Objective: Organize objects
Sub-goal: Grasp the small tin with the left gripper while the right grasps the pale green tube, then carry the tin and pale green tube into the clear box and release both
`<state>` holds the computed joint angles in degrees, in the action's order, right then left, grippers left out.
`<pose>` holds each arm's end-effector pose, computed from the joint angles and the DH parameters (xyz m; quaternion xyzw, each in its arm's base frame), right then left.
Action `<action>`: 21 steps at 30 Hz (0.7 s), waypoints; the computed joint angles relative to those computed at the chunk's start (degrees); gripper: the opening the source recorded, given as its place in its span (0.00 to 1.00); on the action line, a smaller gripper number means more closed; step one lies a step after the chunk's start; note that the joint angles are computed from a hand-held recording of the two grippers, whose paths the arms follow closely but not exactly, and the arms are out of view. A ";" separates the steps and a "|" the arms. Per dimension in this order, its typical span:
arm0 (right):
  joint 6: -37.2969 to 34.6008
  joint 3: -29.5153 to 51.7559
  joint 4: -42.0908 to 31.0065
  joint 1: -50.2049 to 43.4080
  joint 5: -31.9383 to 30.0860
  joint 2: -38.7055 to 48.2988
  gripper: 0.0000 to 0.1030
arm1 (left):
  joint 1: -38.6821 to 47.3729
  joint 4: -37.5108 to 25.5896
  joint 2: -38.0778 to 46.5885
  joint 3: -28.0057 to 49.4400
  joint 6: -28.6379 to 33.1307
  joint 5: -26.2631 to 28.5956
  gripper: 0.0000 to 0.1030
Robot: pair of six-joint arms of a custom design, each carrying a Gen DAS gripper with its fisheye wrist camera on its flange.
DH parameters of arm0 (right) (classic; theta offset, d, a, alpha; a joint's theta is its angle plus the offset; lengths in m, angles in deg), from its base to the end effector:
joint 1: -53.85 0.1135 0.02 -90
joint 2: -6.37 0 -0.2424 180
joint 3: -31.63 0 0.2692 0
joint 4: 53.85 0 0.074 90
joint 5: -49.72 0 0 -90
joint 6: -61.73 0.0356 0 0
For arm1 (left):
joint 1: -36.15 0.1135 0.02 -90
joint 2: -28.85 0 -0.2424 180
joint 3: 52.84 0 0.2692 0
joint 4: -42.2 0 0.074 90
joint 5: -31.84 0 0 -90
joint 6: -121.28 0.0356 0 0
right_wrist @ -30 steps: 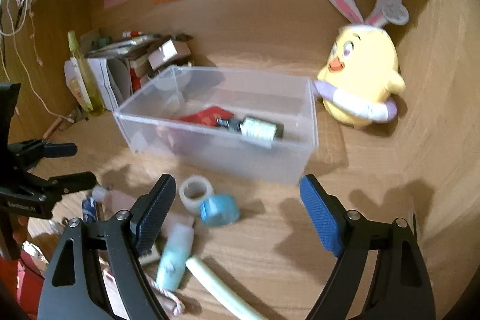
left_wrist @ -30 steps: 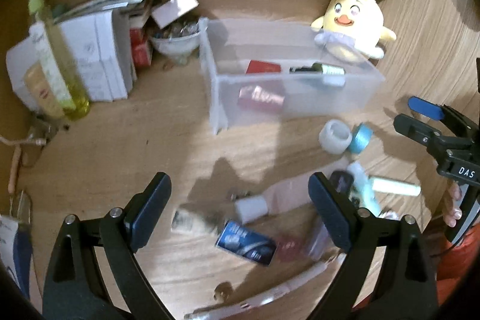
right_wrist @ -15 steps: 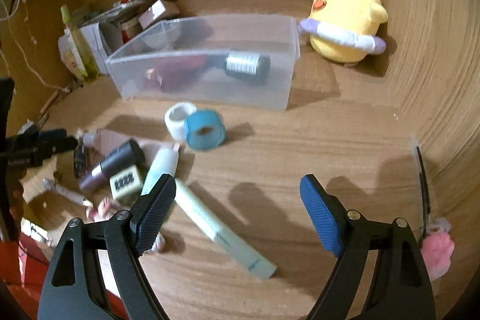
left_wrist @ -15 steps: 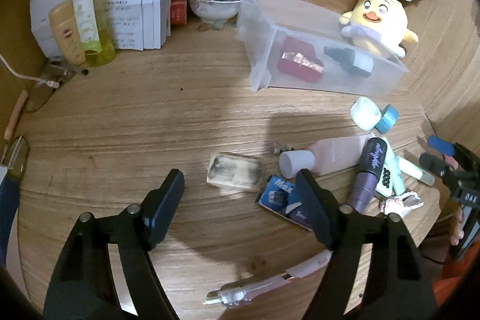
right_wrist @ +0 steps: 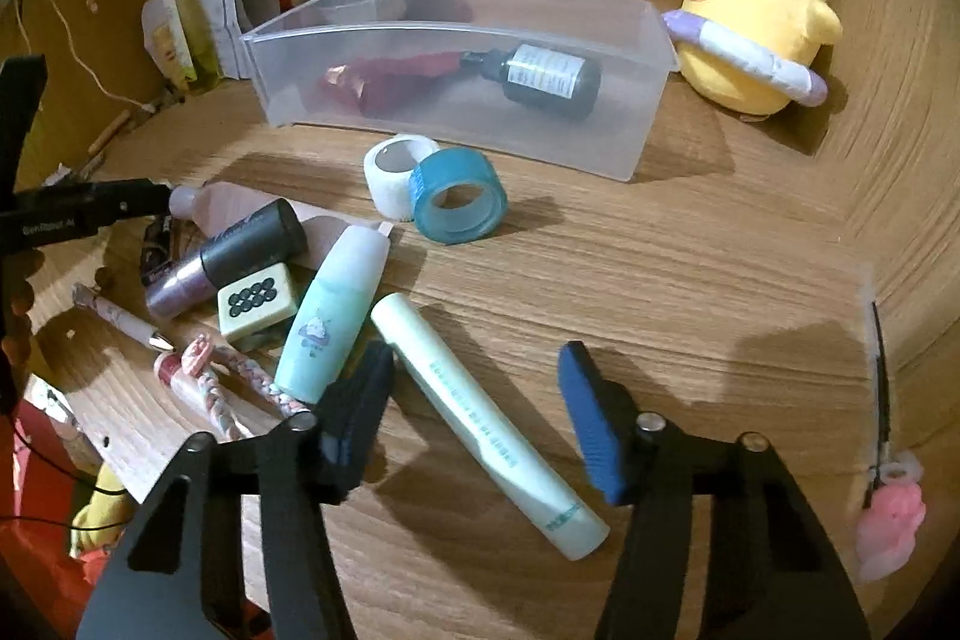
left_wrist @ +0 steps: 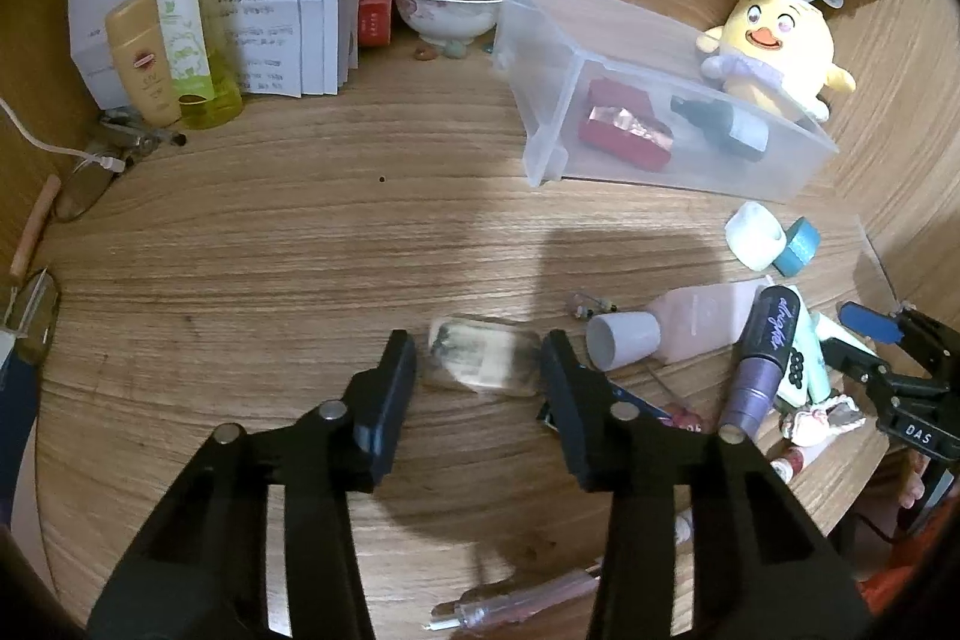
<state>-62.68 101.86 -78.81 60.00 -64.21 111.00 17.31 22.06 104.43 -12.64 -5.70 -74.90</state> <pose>0.3540 0.0527 0.1043 -0.3784 0.8660 0.1308 0.2995 0.2308 -0.0679 0.1033 -0.1916 0.9263 -0.0144 0.3242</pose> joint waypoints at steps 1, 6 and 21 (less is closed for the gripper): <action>-0.10 -0.09 0.26 0.03 0.01 -0.08 0.37 | 0.02 0.12 0.00 -0.07 0.06 -0.03 0.39; 0.69 0.37 1.10 -0.47 0.12 0.46 0.16 | -0.14 0.75 0.34 -0.10 -0.30 -0.62 0.39; 7.07 2.63 3.53 -3.56 -4.19 -0.63 0.14 | -1.23 1.36 -3.45 2.27 -0.88 -1.60 0.39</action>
<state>-55.61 104.49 -75.28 56.44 -68.40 110.37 16.07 23.43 100.97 -10.37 -6.57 -76.50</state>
